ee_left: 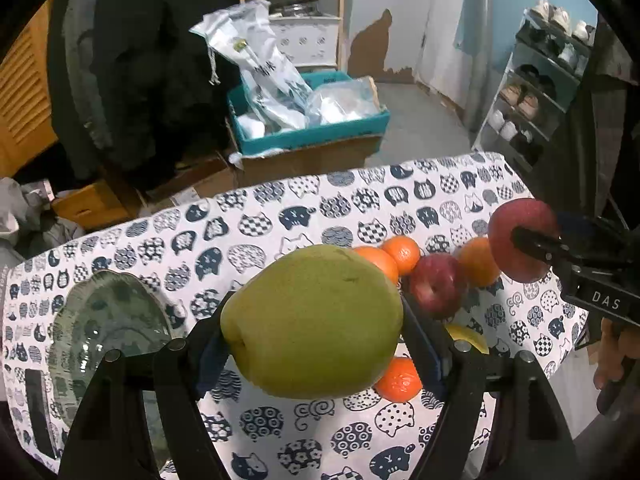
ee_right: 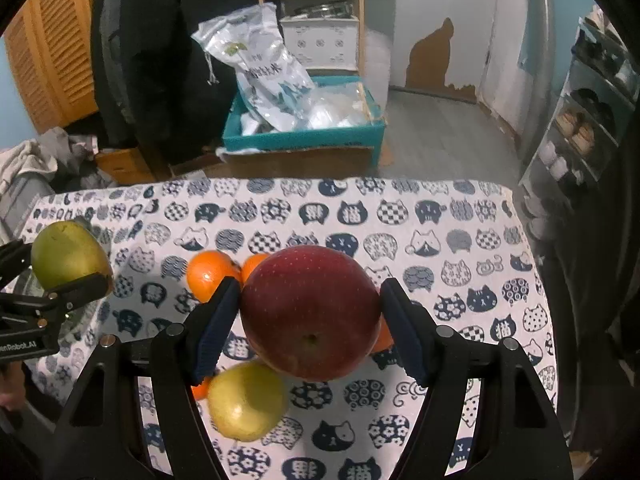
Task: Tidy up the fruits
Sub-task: 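Lift the pear with the left tool while the right tool carries the apple toward the glass bowl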
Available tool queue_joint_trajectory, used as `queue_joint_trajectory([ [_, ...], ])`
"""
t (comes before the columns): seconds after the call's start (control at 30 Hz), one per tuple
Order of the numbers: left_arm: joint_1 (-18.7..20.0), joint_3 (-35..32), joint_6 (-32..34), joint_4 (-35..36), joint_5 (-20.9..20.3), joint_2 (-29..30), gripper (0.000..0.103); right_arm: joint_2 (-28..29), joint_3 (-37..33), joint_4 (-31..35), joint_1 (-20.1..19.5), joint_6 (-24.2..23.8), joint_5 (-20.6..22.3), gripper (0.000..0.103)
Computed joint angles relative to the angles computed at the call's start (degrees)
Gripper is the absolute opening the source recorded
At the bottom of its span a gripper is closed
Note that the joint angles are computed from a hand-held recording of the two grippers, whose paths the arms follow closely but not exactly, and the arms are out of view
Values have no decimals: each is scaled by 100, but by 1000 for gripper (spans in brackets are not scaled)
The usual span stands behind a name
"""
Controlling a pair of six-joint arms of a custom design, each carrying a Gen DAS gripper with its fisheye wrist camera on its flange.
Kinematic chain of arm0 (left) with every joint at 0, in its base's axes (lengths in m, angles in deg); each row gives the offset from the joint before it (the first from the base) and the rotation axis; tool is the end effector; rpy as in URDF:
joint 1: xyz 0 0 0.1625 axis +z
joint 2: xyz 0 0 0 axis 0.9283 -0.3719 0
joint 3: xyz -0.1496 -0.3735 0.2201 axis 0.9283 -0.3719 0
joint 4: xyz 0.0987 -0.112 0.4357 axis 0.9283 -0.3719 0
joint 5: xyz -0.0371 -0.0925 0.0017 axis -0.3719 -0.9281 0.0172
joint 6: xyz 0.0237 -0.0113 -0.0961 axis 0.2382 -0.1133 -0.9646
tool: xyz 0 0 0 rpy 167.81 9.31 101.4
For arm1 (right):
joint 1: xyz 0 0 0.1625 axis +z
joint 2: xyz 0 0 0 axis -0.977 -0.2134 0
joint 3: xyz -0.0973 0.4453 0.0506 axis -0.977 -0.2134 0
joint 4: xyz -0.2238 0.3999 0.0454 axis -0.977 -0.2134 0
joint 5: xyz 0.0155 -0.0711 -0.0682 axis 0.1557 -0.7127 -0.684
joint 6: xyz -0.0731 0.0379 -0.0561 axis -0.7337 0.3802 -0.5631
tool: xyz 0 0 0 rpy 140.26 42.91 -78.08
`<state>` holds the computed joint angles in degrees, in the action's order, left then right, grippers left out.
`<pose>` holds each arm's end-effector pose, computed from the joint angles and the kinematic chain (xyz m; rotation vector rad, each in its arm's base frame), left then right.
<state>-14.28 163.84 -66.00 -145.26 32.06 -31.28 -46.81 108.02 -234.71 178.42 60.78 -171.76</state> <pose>-0.1973 -0.6209 0.1732 0.4148 2.3530 -0.6736 0.2027 -0.6301 0.1582 0.6102 -2.3596 0.6873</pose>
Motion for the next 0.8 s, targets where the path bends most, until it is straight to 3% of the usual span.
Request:
queue_joint_trajectory([
  [0.8, -63, 488, 90, -449, 744, -933, 79, 260, -392, -133, 736, 39, 531, 72],
])
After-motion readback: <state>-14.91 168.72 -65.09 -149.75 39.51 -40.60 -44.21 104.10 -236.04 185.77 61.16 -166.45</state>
